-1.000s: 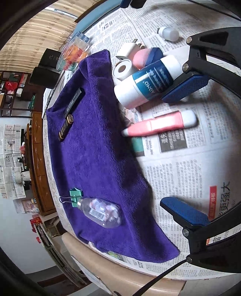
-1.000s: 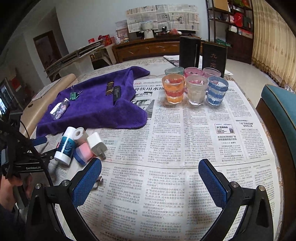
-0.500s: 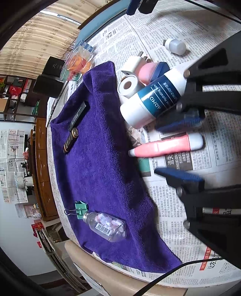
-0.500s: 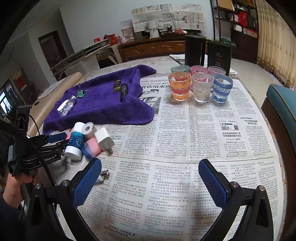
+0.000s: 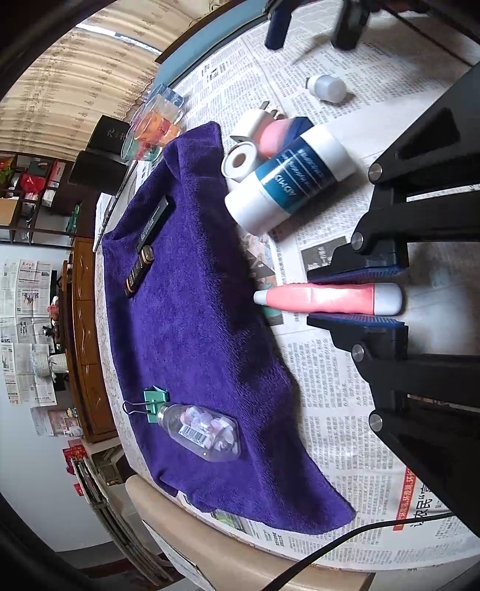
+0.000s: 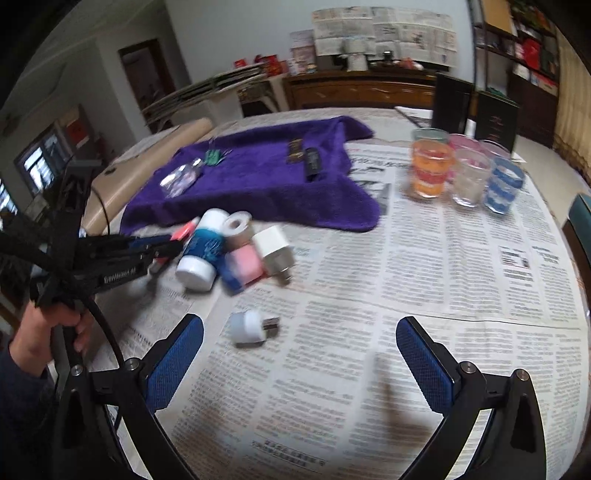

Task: Organize rigid objects
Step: 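Grasp the white USB plug with the right tool while the left tool lifts the pink tube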

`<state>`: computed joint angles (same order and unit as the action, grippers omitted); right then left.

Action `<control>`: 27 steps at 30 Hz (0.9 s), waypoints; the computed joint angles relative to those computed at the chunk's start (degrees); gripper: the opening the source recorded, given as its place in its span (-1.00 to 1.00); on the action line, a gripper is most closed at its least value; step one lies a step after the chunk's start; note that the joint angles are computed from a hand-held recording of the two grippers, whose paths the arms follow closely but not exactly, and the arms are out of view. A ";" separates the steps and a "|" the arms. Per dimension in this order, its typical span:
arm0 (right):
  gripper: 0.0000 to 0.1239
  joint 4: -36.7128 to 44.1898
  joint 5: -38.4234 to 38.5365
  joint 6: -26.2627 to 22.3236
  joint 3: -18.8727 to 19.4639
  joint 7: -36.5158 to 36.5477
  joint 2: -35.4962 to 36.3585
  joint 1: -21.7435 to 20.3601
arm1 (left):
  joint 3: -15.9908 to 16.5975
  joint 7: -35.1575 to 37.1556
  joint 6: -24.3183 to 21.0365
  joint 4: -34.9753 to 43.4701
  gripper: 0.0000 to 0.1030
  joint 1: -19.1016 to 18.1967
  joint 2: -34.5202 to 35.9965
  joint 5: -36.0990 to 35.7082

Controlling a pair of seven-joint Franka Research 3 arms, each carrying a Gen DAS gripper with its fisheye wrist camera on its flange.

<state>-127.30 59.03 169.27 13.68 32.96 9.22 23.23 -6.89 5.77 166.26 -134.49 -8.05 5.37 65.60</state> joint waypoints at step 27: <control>-0.42 -0.98 -12.65 8.02 7.01 3.00 3.92 -3.04 | 0.51 -3.25 3.35 -2.98 -0.69 2.61 -2.45 2.92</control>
<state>-128.28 46.38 177.29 20.69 35.96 13.14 20.19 -6.38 2.51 169.62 -137.47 -5.44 2.92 68.52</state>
